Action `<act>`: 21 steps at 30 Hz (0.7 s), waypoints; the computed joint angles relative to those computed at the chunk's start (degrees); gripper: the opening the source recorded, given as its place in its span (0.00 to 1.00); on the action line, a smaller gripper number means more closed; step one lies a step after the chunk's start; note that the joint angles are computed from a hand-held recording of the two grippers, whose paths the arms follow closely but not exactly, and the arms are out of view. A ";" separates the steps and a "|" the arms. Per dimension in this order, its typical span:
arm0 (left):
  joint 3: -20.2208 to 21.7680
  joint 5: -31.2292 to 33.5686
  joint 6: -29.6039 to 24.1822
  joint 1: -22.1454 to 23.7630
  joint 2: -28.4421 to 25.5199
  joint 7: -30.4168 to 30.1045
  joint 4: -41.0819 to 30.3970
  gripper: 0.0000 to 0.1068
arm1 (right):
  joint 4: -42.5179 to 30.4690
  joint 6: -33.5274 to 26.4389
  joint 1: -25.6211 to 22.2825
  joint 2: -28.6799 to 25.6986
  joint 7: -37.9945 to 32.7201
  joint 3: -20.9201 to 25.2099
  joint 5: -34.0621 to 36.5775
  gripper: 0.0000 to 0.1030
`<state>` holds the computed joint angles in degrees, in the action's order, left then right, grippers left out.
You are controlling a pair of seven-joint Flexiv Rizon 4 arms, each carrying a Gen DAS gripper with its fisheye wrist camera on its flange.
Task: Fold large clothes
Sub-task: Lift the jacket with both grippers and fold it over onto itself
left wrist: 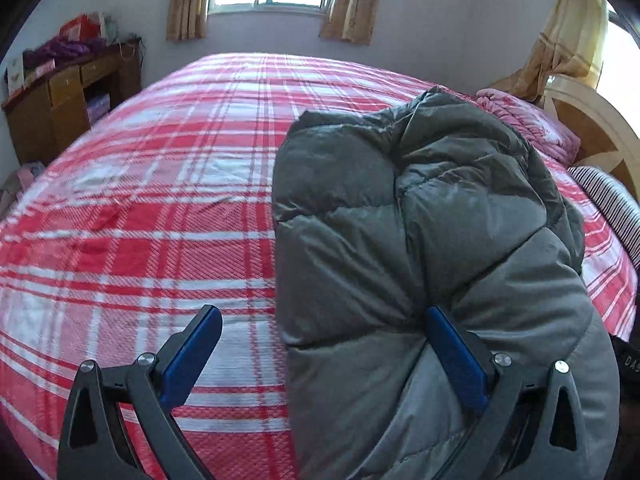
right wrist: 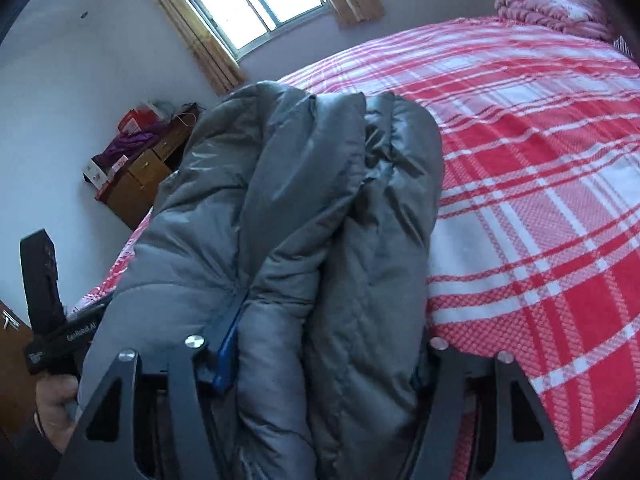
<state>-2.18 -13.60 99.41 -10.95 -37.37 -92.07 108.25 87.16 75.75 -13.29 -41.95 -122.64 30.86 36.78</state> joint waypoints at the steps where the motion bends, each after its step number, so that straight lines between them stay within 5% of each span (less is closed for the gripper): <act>1: -4.16 -1.46 0.84 2.94 -0.08 2.33 0.78 0.91 | -0.53 -0.92 -0.21 -0.29 0.21 0.16 0.03 0.71; 2: -7.49 0.50 1.10 5.84 -0.11 2.03 1.01 0.62 | -1.08 -2.10 -0.22 -0.48 0.27 0.13 -0.20 0.68; 3: -8.96 5.15 -0.33 7.15 0.12 -0.86 0.04 0.50 | -1.58 -3.30 -0.68 -0.67 -0.27 0.56 0.05 0.50; 5: -6.30 9.06 -1.74 4.96 1.35 -1.45 -0.50 0.27 | -4.33 -9.35 -4.33 -2.00 -3.75 3.80 4.45 0.30; 7: 0.36 10.60 -3.50 -1.19 3.83 -3.71 -0.56 0.18 | -3.71 -8.23 -4.16 -1.29 -4.89 3.70 5.58 0.25; 16: 11.62 11.27 2.17 -10.22 17.88 -6.04 11.07 0.13 | 1.07 -10.04 -9.89 7.14 -18.82 8.75 21.81 0.22; 19: 9.79 -1.45 7.36 -10.60 22.13 4.75 17.03 0.13 | 1.24 -11.75 -9.71 9.57 -22.28 9.20 25.12 0.22; 21: 11.30 -2.64 8.53 -11.42 23.86 5.67 18.60 0.13 | 1.38 -13.16 -9.29 11.60 -23.96 9.57 27.13 0.22</act>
